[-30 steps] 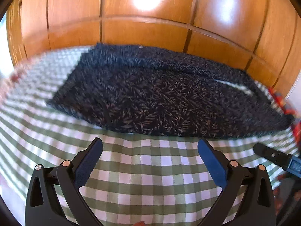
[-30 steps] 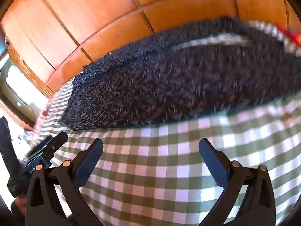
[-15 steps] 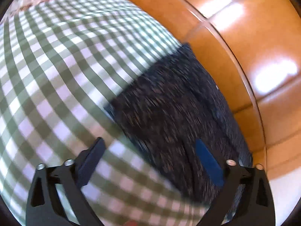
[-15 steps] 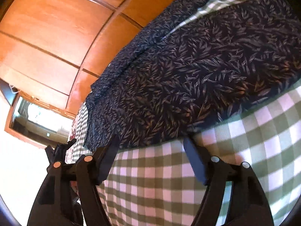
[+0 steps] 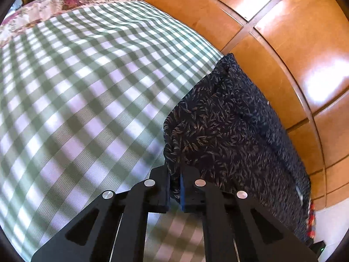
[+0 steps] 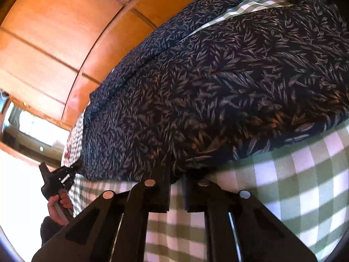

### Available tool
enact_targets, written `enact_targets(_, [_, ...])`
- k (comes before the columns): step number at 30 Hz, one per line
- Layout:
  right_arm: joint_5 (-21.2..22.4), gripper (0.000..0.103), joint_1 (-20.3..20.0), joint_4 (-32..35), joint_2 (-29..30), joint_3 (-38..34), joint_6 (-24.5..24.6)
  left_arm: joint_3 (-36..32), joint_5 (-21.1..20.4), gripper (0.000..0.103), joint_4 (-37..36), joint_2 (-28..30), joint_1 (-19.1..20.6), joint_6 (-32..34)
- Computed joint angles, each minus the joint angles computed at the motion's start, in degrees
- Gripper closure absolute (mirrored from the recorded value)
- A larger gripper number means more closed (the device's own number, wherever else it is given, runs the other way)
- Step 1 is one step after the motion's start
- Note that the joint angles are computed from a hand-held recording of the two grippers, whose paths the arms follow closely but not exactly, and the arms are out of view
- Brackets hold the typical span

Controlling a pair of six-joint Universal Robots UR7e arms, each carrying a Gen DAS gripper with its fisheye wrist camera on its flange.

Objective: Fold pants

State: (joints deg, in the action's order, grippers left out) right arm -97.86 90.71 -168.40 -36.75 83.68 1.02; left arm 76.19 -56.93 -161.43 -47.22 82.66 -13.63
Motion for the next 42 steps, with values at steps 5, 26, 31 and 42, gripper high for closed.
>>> enact_targets(5, [1.08, 0.097, -0.08, 0.81, -3.62, 5.77, -3.63, 10.49, 4.03, 0.098, -1.75, -6.77, -1.63, -0.13])
enact_targets(26, [-12.29, 0.057, -13.35, -22.14, -23.65, 21.23, 12.28, 20.97, 10.65, 0.098, -2.66, -12.47, -3.02, 1.25])
enact_targets(31, [-17.30, 0.098, -12.26, -17.61, -21.02, 14.74, 10.89, 22.19, 10.45, 0.098, -3.98, -13.79, -3.31, 2.12])
enact_targets(42, [-22.81, 0.098, -12.37, -19.15, -25.35, 23.19, 5.48, 21.97, 13.62, 0.095, 0.00, -13.71, -3.15, 2.71])
